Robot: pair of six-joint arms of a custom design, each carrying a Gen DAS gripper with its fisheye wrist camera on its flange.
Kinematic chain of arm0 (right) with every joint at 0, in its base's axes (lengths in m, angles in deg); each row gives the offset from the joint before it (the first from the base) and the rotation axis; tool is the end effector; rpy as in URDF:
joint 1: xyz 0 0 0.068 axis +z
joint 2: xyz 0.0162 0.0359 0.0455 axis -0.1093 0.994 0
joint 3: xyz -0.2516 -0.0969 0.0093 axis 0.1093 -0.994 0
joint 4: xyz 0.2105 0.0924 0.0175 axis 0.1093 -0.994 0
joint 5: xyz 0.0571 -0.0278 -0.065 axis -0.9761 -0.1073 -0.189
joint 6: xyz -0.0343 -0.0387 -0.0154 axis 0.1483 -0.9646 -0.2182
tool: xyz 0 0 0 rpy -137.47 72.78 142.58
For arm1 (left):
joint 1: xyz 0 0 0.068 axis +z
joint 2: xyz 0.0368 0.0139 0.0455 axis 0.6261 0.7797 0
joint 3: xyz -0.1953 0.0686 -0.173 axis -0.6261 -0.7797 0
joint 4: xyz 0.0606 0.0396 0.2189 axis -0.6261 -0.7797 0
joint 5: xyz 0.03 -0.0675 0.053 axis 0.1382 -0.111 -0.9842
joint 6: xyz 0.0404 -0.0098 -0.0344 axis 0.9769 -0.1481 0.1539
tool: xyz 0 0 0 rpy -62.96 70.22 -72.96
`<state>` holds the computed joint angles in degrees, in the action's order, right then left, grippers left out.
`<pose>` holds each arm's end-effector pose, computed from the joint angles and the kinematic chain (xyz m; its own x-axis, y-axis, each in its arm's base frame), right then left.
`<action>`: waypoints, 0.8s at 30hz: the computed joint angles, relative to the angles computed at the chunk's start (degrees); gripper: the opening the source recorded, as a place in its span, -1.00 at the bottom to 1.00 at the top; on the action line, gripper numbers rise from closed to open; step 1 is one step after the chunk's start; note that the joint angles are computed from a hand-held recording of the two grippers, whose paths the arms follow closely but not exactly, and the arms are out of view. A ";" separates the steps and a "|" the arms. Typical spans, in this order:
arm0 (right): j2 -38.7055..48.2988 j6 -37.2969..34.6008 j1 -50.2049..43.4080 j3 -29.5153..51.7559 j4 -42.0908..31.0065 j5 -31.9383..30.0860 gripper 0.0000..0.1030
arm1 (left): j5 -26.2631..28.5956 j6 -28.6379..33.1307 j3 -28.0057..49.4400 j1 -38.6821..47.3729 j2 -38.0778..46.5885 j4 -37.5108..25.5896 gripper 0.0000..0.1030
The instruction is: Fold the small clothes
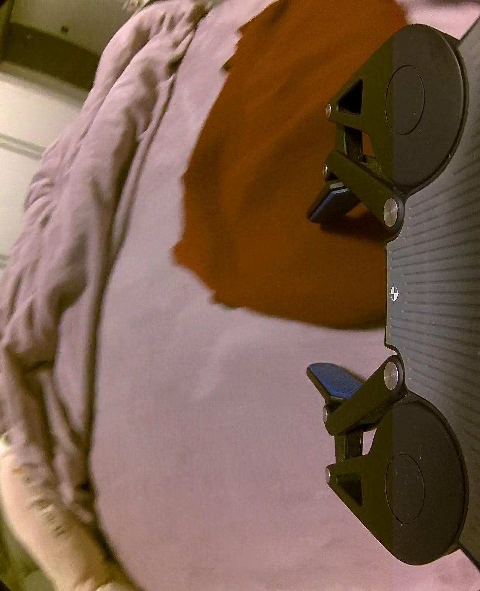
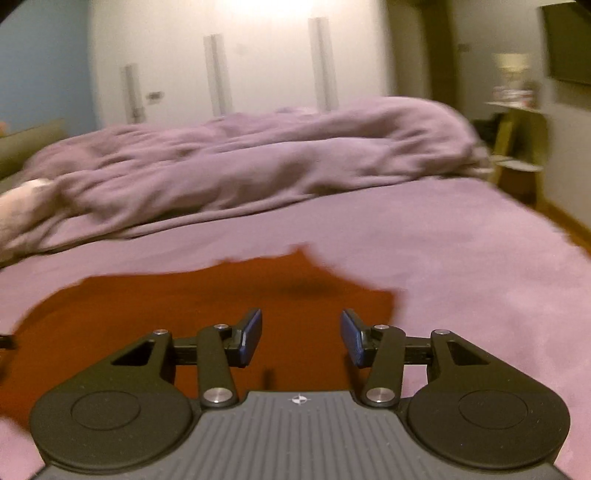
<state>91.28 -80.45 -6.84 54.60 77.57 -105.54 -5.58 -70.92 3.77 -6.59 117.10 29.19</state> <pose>0.3044 0.0140 0.1917 -0.5168 -0.1995 -0.8326 -0.4986 0.8607 0.1032 0.1381 -0.1104 0.1597 -0.5406 -0.6064 -0.5831 -0.6187 0.7563 -0.2128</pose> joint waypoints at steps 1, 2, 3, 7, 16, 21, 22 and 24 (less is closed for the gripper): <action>-1.57 -0.94 0.88 -1.18 -1.76 -1.81 -0.26 | 1.31 -0.12 -1.50 -0.59 -1.87 1.12 0.67; -2.76 -2.11 2.29 -2.35 -3.10 -2.95 -0.38 | 2.27 -0.63 -2.96 -1.01 -3.32 2.50 0.63; -3.12 -3.10 4.37 -3.24 -3.12 -2.94 -0.44 | 2.98 -1.16 -4.32 -1.19 -4.41 4.09 0.60; -4.34 -6.06 10.73 -7.14 -3.27 -0.48 -0.66 | 4.23 -0.87 -8.90 -0.14 -6.41 12.24 0.34; -6.39 -4.05 17.71 -9.13 0.23 7.72 -0.66 | 10.83 4.86 -20.48 9.84 -9.65 35.06 -0.40; -6.78 -4.30 23.70 -12.05 1.53 11.04 -0.68 | 10.67 5.74 -20.32 9.55 -8.72 36.48 -0.58; -5.80 -4.57 24.92 -13.46 4.37 12.81 -0.68 | 10.73 5.35 -20.56 9.56 -9.05 36.62 -0.58; -5.17 -4.73 25.70 -15.09 7.97 13.71 -0.68 | 10.60 4.79 -21.08 9.49 -8.78 37.51 -0.55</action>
